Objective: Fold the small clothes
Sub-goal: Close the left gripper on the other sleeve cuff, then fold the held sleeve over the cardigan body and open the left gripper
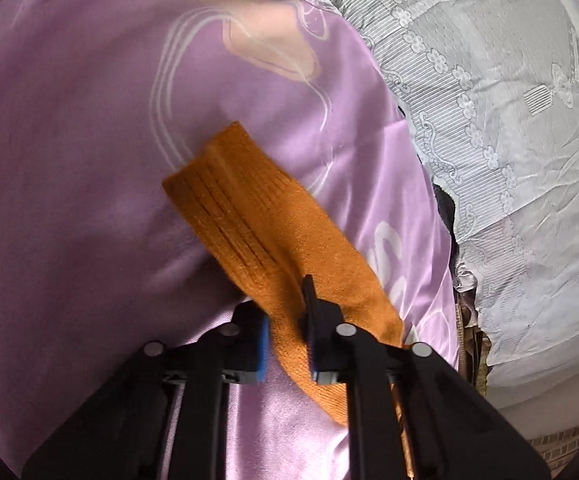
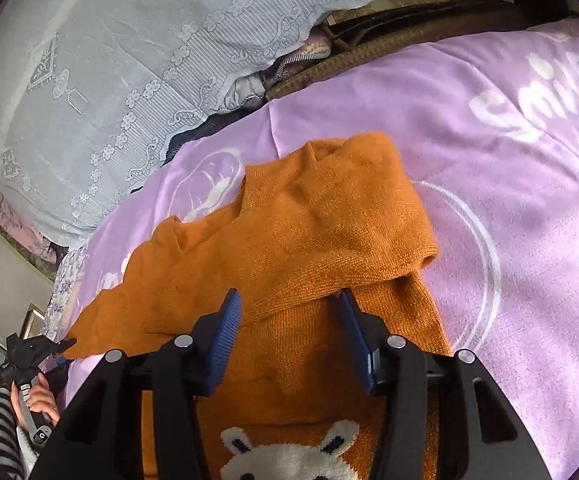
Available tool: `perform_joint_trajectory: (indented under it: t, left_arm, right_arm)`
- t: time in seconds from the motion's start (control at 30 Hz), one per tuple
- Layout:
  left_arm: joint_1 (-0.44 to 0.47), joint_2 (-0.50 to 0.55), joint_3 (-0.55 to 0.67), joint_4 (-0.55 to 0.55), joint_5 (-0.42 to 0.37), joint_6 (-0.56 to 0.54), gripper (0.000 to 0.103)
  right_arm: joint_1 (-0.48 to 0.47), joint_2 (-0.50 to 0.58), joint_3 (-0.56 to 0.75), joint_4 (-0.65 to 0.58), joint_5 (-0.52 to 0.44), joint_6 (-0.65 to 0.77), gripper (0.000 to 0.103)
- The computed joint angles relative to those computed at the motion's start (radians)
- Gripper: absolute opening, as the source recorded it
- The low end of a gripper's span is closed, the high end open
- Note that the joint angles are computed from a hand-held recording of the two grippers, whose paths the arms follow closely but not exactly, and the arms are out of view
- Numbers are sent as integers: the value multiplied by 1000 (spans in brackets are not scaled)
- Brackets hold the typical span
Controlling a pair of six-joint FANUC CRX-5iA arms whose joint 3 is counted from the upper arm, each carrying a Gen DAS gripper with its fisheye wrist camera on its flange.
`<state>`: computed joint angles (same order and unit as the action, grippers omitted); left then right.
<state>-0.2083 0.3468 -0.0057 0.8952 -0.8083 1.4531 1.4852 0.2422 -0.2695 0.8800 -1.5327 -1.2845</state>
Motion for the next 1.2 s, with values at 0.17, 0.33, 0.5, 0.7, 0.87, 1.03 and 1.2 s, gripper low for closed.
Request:
perform_joint_trajectory:
  t: [0.17,0.33,0.5,0.7,0.87,1.03,1.2]
  left_arm:
    - [-21,-40,23,-104,23,-14,9]
    - [-85,-92,88,-321,41,-7,7]
    - [-146,-126,118,-430,44,-28,7]
    - [-199,-154,126,-497,49,-57,7]
    - [-243,-159,147,-527,27,-78,6]
    - [-297,-160,183,-593,21,-71,6]
    - [-348,-141,227,-627,5,-55,5]
  right_arm:
    - [1,-16,-38,12,31,-68,52]
    - [9,-15,-15,-5,-1,-83,53]
    - [-13,-37,5,11,-11,32,60]
    - [-55,-105,-13,-118,126,242,63]
    - [26,-175,-114,-19,166,73,63]
    - [87,-128,-48,28,-40,89,63]
    - [23,-166,-139,-82,68,95,48]
